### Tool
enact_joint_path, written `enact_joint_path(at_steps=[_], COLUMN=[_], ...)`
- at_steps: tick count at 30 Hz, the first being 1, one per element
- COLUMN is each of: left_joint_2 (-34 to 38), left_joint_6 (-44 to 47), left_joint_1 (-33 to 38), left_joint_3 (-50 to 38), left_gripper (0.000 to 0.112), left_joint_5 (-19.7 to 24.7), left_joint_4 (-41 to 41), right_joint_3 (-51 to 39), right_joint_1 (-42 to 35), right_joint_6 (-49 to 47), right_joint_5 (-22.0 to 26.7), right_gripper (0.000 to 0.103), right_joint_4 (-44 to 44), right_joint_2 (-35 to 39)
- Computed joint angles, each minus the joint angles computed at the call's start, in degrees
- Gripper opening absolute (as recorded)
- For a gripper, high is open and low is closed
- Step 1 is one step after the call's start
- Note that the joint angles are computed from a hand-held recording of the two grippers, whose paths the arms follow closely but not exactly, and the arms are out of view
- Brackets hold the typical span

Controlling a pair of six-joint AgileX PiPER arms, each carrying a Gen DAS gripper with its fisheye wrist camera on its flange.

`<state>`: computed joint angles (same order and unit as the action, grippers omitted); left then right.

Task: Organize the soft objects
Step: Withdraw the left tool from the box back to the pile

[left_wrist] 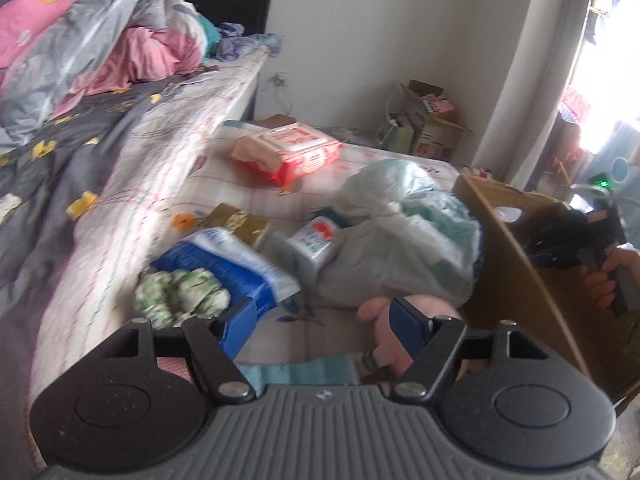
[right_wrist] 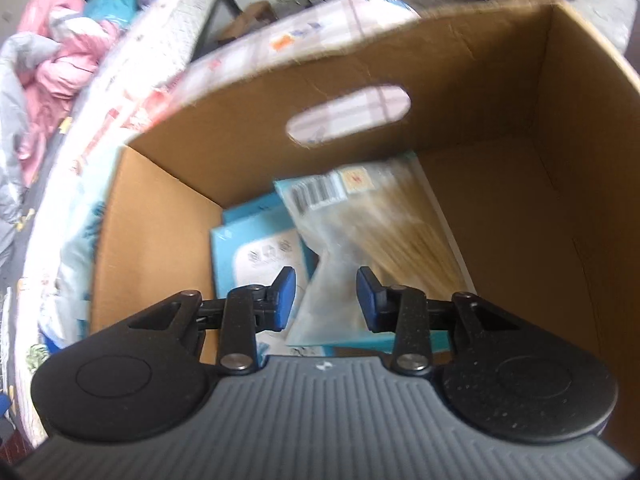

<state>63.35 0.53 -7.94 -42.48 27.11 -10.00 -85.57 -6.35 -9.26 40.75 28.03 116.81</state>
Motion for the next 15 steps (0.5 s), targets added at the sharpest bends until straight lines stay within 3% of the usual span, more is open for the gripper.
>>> enact_joint_path(at_steps=[3, 7, 15], left_joint_2=[-3.69, -7.87, -10.82], left_joint_6=[2.96, 15.22, 30.93], left_joint_1=[3.39, 10.98, 20.23], left_joint_3=[2.53, 5.53, 7.90], left_gripper=[0.080, 0.083, 0.084], left_joint_5=[0.98, 4.30, 13.42], left_joint_4=[-0.73, -10.17, -21.27], right_joint_3=[4.16, 11.36, 25.41], right_joint_1=[-1.63, -2.62, -0.59], right_joint_6=[-3.68, -9.62, -22.19], right_joint_5=[-1.05, -2.88, 2.61], right_gripper=[0.036, 0.046, 0.050], right_joint_4=[5.43, 12.47, 30.64], right_joint_2=[-4.96, -14.90, -29.88])
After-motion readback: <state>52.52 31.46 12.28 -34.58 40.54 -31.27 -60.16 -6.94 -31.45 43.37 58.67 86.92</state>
